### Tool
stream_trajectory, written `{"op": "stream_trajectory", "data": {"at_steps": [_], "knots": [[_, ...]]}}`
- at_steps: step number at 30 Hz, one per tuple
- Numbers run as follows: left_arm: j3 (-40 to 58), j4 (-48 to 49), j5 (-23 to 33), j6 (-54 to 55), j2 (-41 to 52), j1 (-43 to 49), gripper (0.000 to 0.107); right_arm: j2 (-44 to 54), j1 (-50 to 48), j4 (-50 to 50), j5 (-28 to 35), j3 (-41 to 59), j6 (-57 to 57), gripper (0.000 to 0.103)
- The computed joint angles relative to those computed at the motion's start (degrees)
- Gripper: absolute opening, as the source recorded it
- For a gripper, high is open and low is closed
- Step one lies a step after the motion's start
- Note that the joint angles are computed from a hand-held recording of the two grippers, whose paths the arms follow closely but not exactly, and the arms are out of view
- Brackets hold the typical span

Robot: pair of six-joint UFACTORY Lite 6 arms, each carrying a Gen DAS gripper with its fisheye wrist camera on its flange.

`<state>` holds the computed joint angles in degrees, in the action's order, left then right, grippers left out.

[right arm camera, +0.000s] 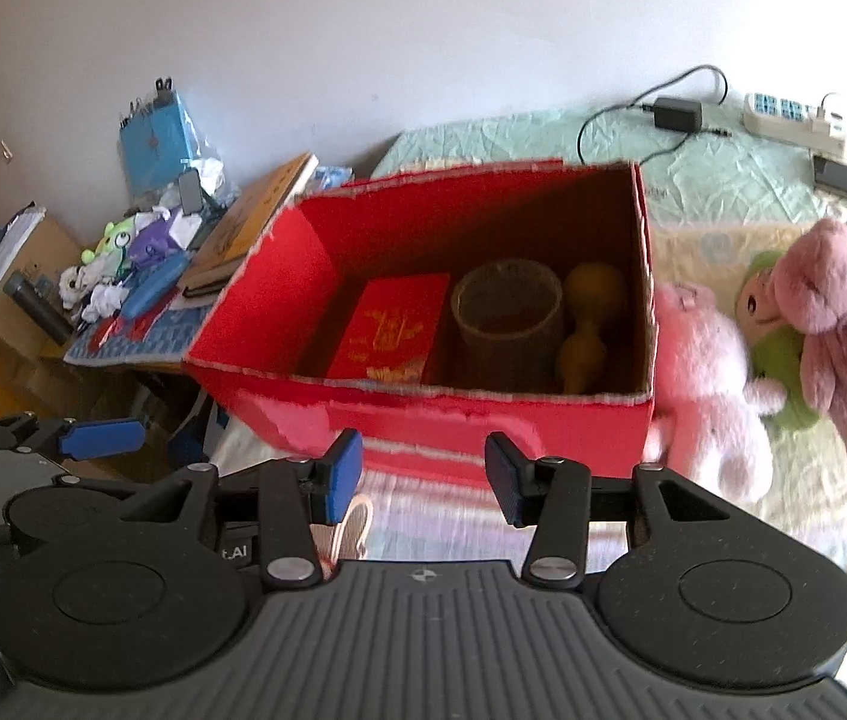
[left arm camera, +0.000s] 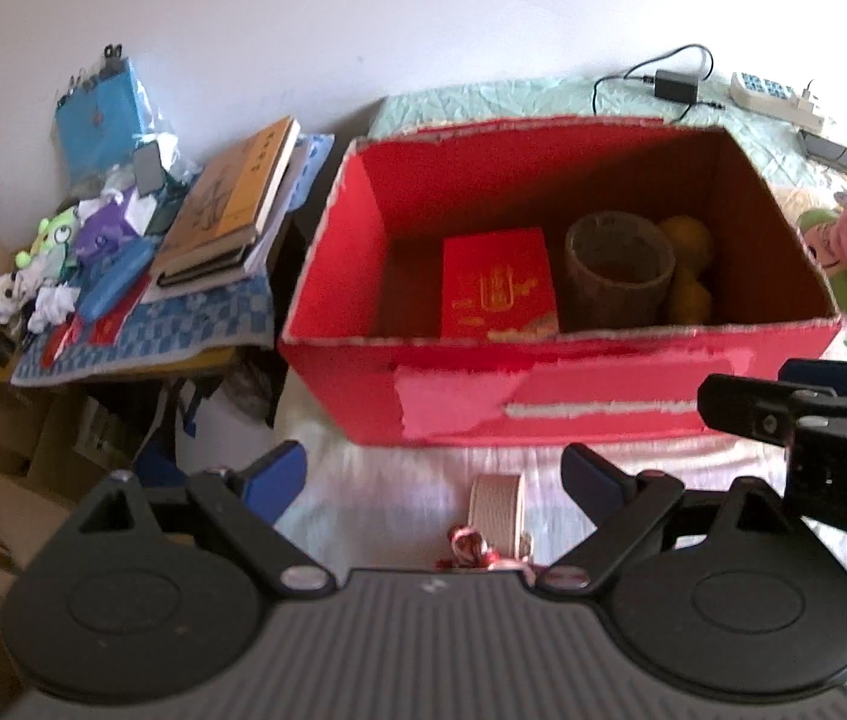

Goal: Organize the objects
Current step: 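Move the right gripper toward the white strap roll with red ribbon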

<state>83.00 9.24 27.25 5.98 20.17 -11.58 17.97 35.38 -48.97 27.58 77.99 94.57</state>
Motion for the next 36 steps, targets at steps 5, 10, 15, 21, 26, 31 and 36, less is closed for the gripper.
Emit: {"op": "stream_trajectory", "data": {"at_steps": [5,10,15,21,26,31,36], "knots": [[-2.36,2.64,-0.20,-3.16,0.21,-0.31,0.093,0.09,-0.15,3.59,-1.76,-1.47,-2.32,0.049],[-3.69,4.04,-0.01,-4.91,1.24,-0.33,0.094,0.35,-0.57,6.48,-4.07,-3.16,-4.09,0.049],[-4.67,5.63,0.08,-6.59,2.47,-0.51,0.094,1.20,-1.29,10.97,-6.29,-4.11,-7.41,0.053],[-4.55,6.25,0.46,-6.78,4.48,-0.58,0.094,2.22,-1.78,15.62,-7.83,-4.78,-10.74,0.053],[-3.63,4.26,0.76,-4.26,6.32,0.20,0.094,3.21,-2.23,18.61,-7.89,-4.31,-13.54,0.053],[-3.90,1.57,0.40,-0.67,7.19,1.24,0.094,4.64,-3.39,22.66,-8.18,-3.10,-17.41,0.053],[-5.88,-2.17,-0.44,4.70,6.97,3.28,0.094,6.43,-4.49,29.36,-9.58,-1.60,-24.04,0.053]]}}
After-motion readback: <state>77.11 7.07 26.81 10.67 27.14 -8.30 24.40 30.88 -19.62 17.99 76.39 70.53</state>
